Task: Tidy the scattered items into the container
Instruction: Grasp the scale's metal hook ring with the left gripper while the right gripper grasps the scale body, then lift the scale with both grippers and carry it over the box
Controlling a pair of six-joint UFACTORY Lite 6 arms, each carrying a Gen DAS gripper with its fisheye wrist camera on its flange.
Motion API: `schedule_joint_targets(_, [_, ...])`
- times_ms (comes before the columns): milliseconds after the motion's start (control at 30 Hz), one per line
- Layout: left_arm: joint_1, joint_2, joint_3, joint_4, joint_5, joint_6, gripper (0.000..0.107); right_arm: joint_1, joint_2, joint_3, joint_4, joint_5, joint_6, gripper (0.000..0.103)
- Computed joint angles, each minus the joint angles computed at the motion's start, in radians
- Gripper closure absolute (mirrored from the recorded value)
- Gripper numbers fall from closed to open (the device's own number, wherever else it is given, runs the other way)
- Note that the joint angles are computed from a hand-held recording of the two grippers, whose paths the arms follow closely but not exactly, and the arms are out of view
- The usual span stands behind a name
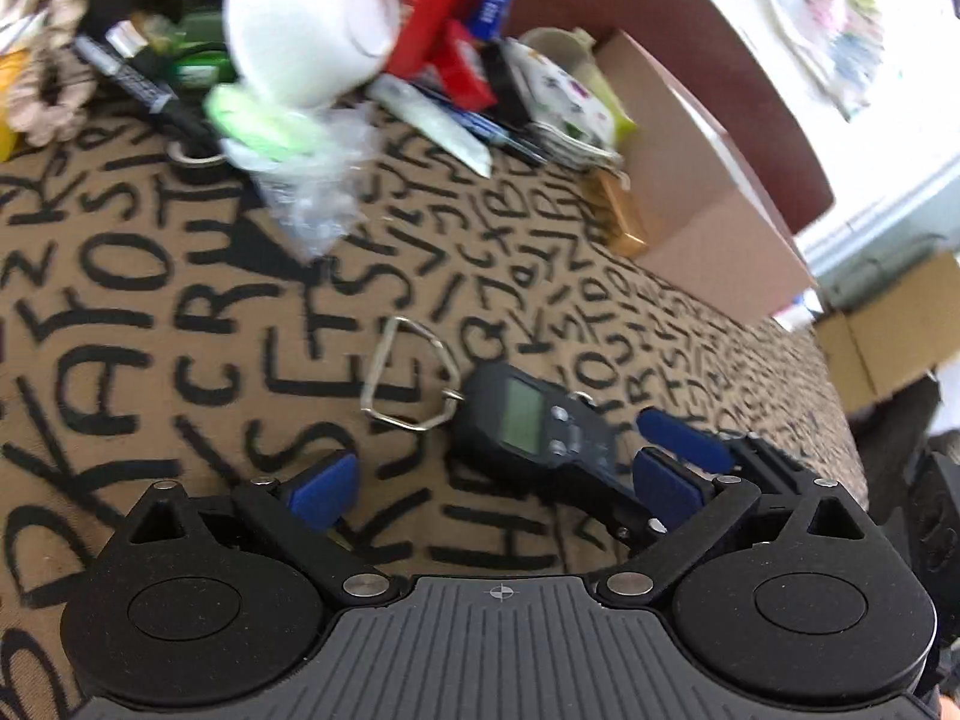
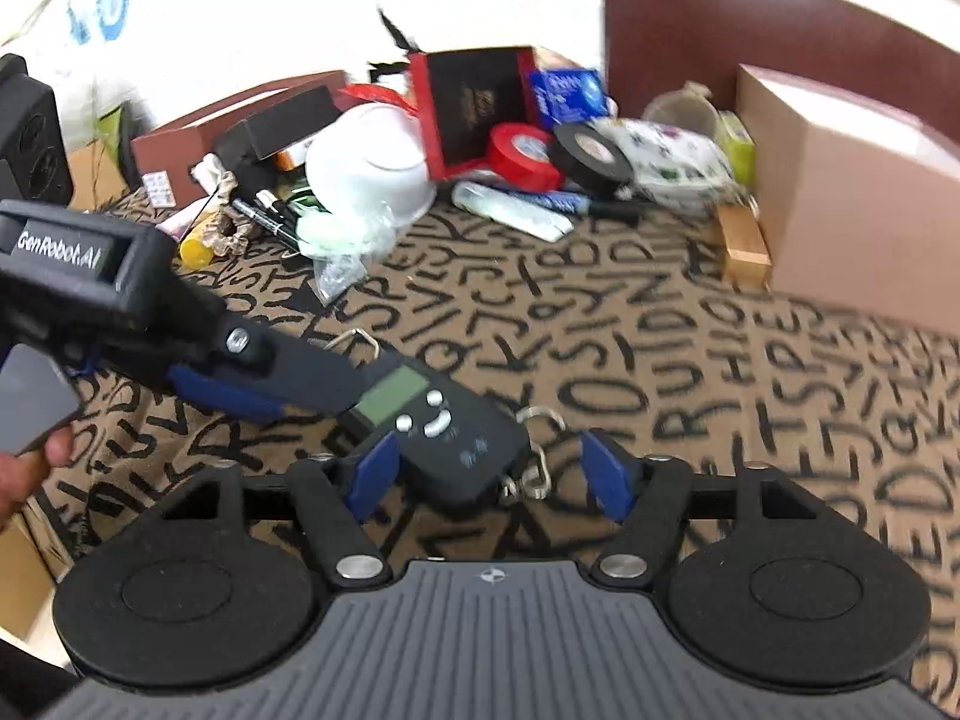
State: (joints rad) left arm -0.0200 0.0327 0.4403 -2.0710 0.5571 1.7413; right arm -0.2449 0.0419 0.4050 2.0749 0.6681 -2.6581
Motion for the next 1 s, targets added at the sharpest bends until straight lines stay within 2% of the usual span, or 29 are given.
schedule_joint_targets(133, [-0.062, 0.081, 0.077, -0.149, -0.050, 0.121, 0.006, 0.032, 0.055, 0.037, 0.006, 0.018, -0.025, 0.026])
schedule_joint_targets(200, [-0.102, 0.117, 0.120, -0.256, -0.083, 0.205, 0.007, 0.038, 0.055, 0.035, -0.027, 0.007, 0.007, 0.030])
schedule_joint_targets(267, [-0.140, 0.154, 0.166, -0.363, -0.123, 0.290, 0.011, 0.061, 0.029, 0.008, -0.010, -0.023, 0.003, 0.031])
schedule_joint_targets(367, [-0.168, 0.181, 0.208, -0.446, -0.159, 0.376, 0.027, 0.071, -0.014, -0.031, 0.001, -0.044, -0.041, 0.031])
schedule_joint_targets(433, [-0.154, 0.213, 0.238, -0.365, -0.146, 0.314, 0.044, 0.066, -0.012, -0.025, -0.004, -0.051, -0.038, 0.031])
schedule_joint_targets(633, [-0.123, 0.298, 0.311, -0.313, -0.088, 0.230, 0.045, 0.133, 0.031, 0.014, 0.098, -0.105, -0.091, 0.042])
schedule_joint_targets(667, [-0.128, 0.299, 0.324, -0.289, -0.107, 0.217, 0.048, 0.138, 0.024, 0.006, 0.109, -0.107, -0.106, 0.043])
schedule_joint_targets(700, [-0.136, 0.298, 0.337, -0.262, -0.131, 0.205, 0.060, 0.136, 0.017, 0.001, 0.107, -0.108, -0.113, 0.043])
schedule_joint_targets(733, [-0.141, 0.304, 0.350, -0.219, -0.143, 0.179, 0.065, 0.130, 0.015, -0.001, 0.093, -0.107, -0.107, 0.043])
schedule_joint_targets(800, [-0.141, 0.314, 0.358, -0.167, -0.129, 0.131, 0.064, 0.111, 0.025, 0.010, 0.047, -0.104, -0.058, 0.042])
schedule_joint_targets(900, [-0.135, 0.346, 0.375, -0.140, -0.067, 0.118, 0.038, 0.123, 0.027, 0.025, 0.035, -0.125, -0.008, 0.043])
schedule_joint_targets(967, [-0.140, 0.362, 0.415, -0.063, -0.084, 0.055, 0.039, 0.142, 0.027, 0.021, 0.078, -0.130, -0.033, 0.043])
schedule_joint_targets(1000, [-0.142, 0.367, 0.438, -0.010, -0.102, 0.006, 0.049, 0.146, 0.027, 0.018, 0.094, -0.128, -0.044, 0.043])
